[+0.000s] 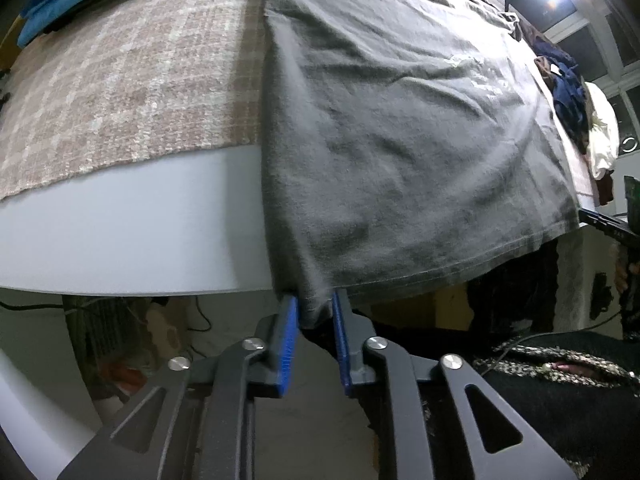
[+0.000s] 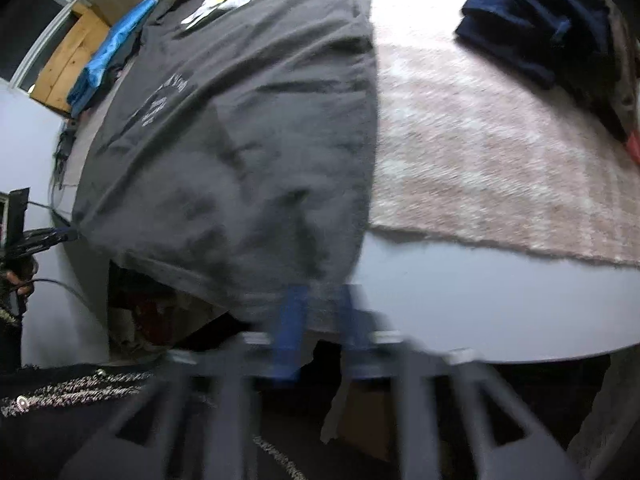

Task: Fold clothes

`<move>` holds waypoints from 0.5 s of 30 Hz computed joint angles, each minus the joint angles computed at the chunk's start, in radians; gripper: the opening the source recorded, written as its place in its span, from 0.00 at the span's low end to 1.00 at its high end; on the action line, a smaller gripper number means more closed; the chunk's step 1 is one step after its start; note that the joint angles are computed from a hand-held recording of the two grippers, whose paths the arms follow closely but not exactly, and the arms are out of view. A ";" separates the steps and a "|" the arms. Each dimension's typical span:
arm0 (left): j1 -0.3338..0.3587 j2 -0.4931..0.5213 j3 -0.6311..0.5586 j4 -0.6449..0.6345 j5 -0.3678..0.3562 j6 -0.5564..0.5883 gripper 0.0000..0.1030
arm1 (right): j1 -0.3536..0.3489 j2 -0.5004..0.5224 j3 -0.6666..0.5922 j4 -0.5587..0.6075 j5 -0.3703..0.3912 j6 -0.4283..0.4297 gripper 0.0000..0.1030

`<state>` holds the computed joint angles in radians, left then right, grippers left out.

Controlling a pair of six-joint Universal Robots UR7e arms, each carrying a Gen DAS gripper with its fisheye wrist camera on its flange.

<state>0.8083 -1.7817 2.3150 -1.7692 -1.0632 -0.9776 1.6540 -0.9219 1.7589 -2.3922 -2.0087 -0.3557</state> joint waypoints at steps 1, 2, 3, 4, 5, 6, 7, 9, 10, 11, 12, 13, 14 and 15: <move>0.001 -0.004 0.003 -0.001 0.003 0.000 0.03 | -0.002 -0.002 -0.004 0.008 0.006 0.003 0.07; 0.002 -0.012 0.012 -0.011 0.004 0.000 0.02 | -0.004 -0.003 -0.008 0.016 0.012 0.007 0.07; 0.000 -0.020 0.018 -0.012 0.007 -0.001 0.02 | -0.002 -0.007 -0.011 0.021 0.019 0.007 0.07; -0.009 -0.031 0.018 -0.002 0.012 -0.011 0.02 | 0.000 -0.020 -0.014 0.029 0.035 0.010 0.07; -0.021 -0.047 0.017 0.014 0.018 -0.026 0.02 | 0.003 -0.032 -0.017 0.036 0.050 0.013 0.07; -0.038 -0.064 0.015 0.030 0.025 -0.043 0.02 | 0.007 -0.058 -0.022 0.050 0.071 0.017 0.07; -0.058 -0.084 0.011 0.049 0.035 -0.060 0.02 | 0.012 -0.082 -0.028 0.063 0.092 0.020 0.07; -0.126 -0.122 -0.005 0.104 0.058 -0.103 0.02 | 0.018 -0.132 -0.032 0.070 0.139 0.024 0.07; -0.141 -0.131 -0.005 0.110 0.060 -0.103 0.02 | 0.020 -0.159 -0.029 0.063 0.166 0.025 0.07; -0.146 -0.136 -0.002 0.112 0.058 -0.100 0.02 | 0.017 -0.162 -0.022 0.057 0.158 0.025 0.07; -0.135 -0.132 0.002 0.109 0.051 -0.094 0.02 | 0.014 -0.165 -0.016 0.051 0.149 0.024 0.07; -0.113 -0.122 0.008 0.101 0.040 -0.086 0.02 | 0.009 -0.145 -0.019 0.067 0.112 0.036 0.07; -0.091 -0.110 0.014 0.093 0.030 -0.077 0.02 | 0.007 -0.122 -0.021 0.077 0.069 0.041 0.07; -0.077 -0.105 0.017 0.089 0.027 -0.070 0.02 | 0.001 -0.121 -0.012 0.076 0.059 0.033 0.07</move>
